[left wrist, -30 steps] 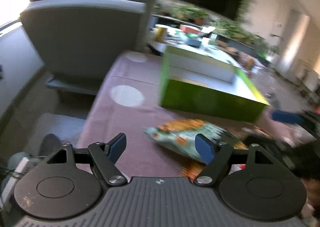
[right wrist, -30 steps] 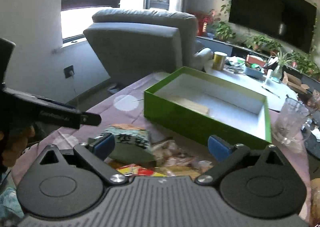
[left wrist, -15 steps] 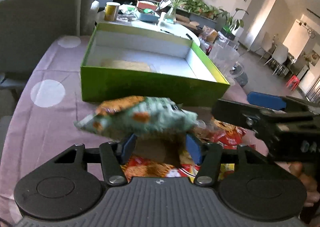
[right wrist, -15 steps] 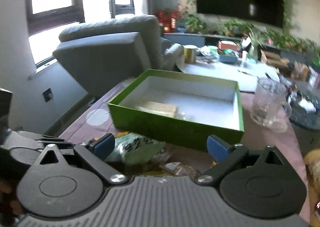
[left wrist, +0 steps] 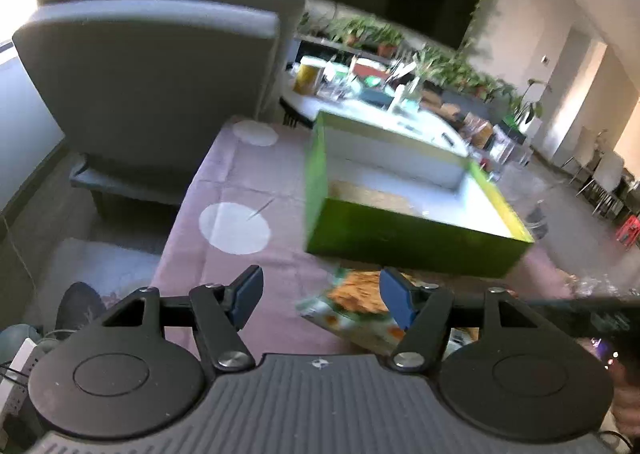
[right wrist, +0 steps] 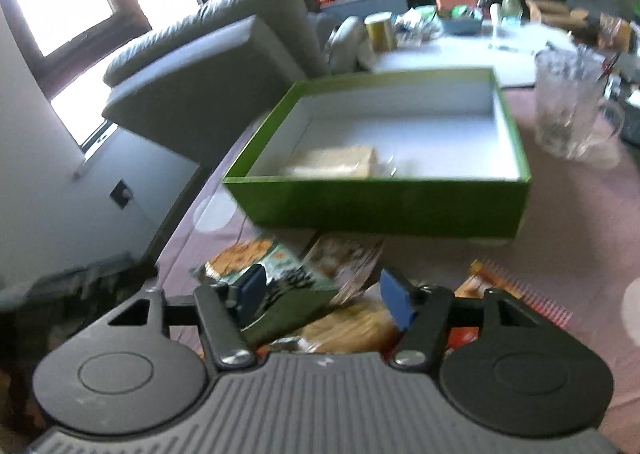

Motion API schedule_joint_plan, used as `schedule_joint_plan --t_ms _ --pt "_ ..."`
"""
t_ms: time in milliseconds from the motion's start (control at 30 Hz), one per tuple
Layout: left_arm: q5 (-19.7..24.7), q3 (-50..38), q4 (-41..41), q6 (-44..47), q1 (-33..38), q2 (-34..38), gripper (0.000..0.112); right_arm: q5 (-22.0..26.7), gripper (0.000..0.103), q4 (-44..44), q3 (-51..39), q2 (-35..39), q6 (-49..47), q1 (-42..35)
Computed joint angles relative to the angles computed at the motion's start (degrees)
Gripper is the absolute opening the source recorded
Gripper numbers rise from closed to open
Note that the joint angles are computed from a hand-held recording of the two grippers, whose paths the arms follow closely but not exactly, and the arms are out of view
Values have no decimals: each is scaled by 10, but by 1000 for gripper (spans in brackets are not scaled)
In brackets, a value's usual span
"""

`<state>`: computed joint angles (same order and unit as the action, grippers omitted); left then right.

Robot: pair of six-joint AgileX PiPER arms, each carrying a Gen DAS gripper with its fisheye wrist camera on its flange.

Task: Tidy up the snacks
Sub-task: 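Close both grippers on the green chip bag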

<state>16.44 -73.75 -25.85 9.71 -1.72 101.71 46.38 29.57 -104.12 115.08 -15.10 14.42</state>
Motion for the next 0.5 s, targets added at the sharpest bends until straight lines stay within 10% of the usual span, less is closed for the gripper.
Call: schedule_joint_plan --t_ms 500 --pt "98 -6 -292 287 34 57 60 180 82 -6 -235 139 124 3"
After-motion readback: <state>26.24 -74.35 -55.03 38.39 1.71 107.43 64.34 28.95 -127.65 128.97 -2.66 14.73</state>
